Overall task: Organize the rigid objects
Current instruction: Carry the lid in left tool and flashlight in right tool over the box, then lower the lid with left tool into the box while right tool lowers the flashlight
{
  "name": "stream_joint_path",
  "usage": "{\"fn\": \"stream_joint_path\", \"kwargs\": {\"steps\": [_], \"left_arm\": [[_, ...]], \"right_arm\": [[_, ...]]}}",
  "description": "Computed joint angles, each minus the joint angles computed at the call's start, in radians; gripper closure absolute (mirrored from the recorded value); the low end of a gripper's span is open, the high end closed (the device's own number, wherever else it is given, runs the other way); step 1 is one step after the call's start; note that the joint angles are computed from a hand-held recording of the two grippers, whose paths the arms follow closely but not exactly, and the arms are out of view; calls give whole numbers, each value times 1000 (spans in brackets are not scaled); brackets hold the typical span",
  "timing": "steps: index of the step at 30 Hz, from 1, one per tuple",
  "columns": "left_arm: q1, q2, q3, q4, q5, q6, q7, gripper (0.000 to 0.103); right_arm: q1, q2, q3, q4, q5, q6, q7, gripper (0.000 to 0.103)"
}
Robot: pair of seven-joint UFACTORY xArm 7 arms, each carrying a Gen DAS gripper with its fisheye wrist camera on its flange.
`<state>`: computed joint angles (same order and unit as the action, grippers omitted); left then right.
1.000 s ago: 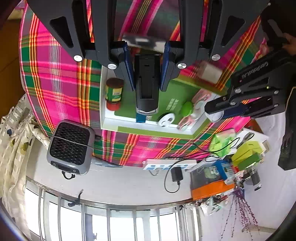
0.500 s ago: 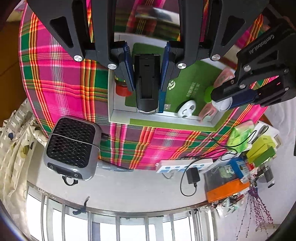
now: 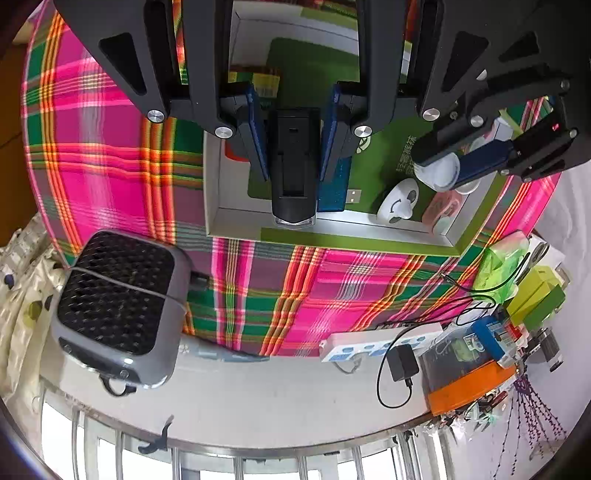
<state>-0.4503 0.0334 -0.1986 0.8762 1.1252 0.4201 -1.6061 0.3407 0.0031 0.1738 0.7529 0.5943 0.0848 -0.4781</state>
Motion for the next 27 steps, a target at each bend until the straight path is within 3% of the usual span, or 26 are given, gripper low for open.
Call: {"fn": "stream_joint_path", "kwargs": {"steps": [27], "left_arm": [[-17,68,44,29,-101,-28,93,77]], "right_arm": [[-49,59,43,52,0,27,4,74]]}}
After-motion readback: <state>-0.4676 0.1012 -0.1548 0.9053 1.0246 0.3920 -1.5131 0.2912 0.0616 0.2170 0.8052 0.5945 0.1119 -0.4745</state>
